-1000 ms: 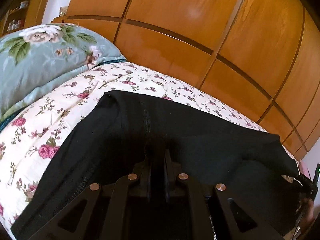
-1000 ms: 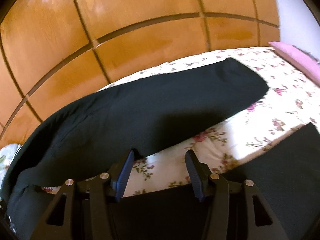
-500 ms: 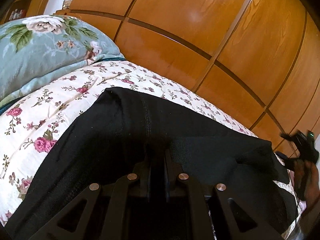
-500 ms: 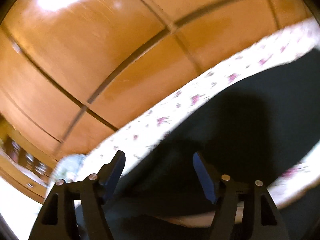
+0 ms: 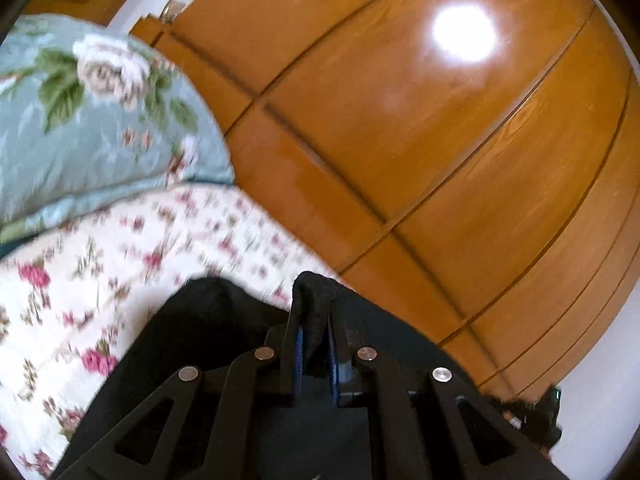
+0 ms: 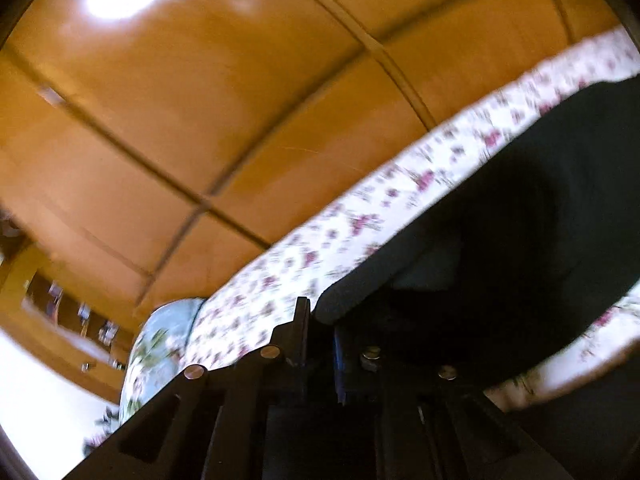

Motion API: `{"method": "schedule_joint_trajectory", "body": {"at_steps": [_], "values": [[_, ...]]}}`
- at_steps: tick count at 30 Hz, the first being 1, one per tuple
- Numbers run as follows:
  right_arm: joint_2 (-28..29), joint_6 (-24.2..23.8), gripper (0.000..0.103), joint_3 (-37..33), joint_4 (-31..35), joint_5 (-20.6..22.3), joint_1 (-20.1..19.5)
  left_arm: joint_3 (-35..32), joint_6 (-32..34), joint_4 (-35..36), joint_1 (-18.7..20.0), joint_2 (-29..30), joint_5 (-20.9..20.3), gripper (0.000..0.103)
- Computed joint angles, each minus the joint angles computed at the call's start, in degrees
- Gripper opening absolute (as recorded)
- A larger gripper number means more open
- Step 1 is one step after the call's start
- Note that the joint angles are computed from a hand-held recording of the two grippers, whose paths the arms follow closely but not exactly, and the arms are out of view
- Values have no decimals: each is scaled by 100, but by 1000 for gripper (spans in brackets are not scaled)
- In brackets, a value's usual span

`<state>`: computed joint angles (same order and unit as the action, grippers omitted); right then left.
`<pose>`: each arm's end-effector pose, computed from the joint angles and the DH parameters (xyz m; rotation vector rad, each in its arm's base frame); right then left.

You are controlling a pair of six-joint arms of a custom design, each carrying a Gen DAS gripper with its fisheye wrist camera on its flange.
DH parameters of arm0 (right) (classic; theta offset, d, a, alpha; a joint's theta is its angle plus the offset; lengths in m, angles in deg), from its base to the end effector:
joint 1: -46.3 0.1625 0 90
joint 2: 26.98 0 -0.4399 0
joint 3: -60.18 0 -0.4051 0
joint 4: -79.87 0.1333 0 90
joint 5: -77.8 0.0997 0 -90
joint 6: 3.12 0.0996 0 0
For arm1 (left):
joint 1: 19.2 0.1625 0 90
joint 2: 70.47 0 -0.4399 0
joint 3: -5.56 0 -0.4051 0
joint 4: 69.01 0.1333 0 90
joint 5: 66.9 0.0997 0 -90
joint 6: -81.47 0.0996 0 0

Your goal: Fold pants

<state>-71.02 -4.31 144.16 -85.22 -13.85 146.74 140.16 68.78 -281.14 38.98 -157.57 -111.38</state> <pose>0.2670 -0.7293 0.1842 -0.2879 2.9605 -0.9425 -0.0318 -0.4388 0.3808 -0.3286 2.2891 -1.9038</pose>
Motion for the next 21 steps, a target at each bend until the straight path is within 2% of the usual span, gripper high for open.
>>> {"method": "schedule_joint_trajectory", "body": {"at_steps": [3, 6, 10, 13, 16, 19, 21], "values": [[-569, -250, 10, 954, -589, 457, -49, 206, 186, -286, -205, -213, 99, 9], [-1034, -386, 10, 1893, -1178, 733, -118, 615, -134, -425, -280, -515, 66, 9], [-1401, -895, 10, 2963, -1975, 566, -105, 1137, -828, 2, -311, -798, 478, 9], [-1400, -1112, 10, 3313, -2229, 394, -111, 1496, -1354, 91, -303, -904, 656, 9], [-1292, -1041, 10, 3365, -2064, 209, -240, 1762, -1700, 10, -286, -916, 648, 13], [-1184, -781, 10, 3333, -1906, 178, -427, 1964, -1927, -141, -443, -948, 695, 31], [-1196, -700, 10, 3406, -1932, 277, -523, 2098, -2091, -165, -526, -1101, 519, 39]]}}
